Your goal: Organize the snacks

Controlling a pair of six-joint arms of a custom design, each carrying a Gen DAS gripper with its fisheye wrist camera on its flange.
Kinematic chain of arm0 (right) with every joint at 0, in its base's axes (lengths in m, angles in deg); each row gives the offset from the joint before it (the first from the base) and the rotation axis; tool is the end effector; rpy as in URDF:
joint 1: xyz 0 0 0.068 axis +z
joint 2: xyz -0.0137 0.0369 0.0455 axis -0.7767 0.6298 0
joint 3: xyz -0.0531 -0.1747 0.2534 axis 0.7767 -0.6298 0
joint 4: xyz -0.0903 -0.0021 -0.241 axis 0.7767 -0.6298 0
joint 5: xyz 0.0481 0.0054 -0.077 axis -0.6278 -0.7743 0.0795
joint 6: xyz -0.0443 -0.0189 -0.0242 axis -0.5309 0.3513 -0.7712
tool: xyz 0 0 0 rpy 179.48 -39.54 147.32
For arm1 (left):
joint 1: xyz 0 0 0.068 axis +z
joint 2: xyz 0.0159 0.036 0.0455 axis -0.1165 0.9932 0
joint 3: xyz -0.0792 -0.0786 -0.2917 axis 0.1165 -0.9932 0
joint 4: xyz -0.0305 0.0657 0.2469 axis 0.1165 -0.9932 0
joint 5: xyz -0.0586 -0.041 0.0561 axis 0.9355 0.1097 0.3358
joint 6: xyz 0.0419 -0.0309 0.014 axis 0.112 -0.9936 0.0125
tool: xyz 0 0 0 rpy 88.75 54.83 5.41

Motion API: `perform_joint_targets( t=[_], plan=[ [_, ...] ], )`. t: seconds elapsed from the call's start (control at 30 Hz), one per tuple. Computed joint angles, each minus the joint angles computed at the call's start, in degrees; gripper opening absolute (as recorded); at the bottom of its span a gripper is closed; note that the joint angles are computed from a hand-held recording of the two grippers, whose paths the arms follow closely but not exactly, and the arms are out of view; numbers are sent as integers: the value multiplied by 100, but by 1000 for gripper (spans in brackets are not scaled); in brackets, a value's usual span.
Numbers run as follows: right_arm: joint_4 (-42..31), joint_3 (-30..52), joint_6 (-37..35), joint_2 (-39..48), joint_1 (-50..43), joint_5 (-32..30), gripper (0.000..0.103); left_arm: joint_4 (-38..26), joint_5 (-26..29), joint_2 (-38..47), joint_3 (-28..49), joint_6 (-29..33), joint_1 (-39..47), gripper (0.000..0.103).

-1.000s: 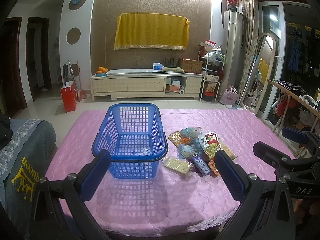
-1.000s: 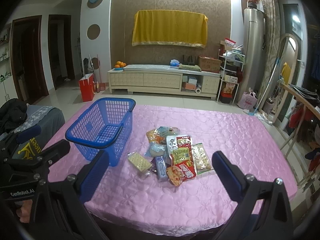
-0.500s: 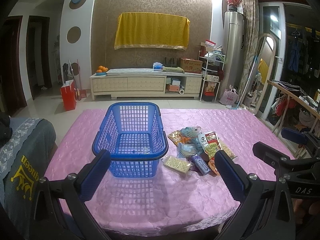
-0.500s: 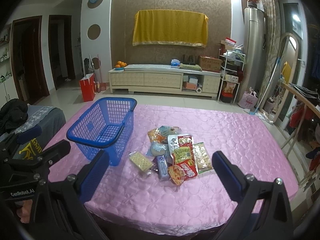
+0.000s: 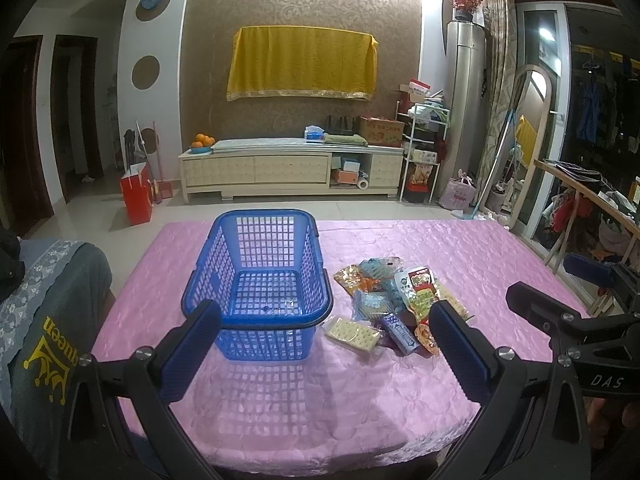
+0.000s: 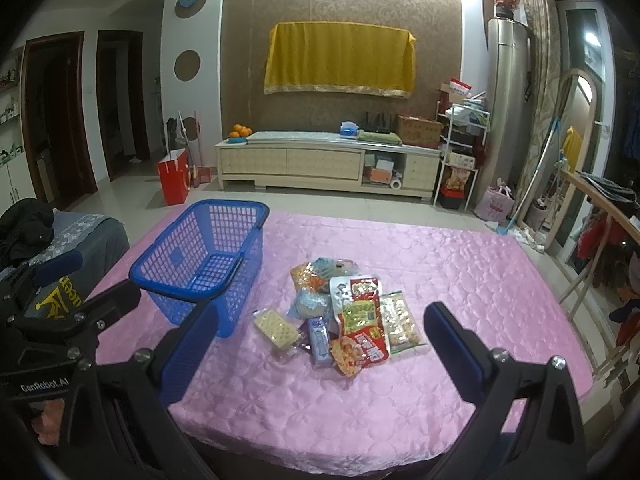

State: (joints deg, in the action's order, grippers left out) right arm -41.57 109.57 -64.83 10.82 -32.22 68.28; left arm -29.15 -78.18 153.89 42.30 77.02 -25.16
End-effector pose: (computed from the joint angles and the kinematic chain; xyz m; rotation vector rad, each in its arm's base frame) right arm 0.2253 0.0582 0.3092 0.2452 2.1230 -0.1956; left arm 0.2839 -0.1021 0.2880 0.5010 2.0646 -0.3691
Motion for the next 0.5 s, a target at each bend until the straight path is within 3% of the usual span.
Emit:
perform_joint_targets(
  t=[0.27,0.5],
  plan=[
    [316,75,-781,234,-788,-273,103,-281,-243,663,680,-68,-436,103],
    [535,96,-1077,760,-2214,-1666,103,-813,-458,1655,1683,-112,-922,103]
  ],
)
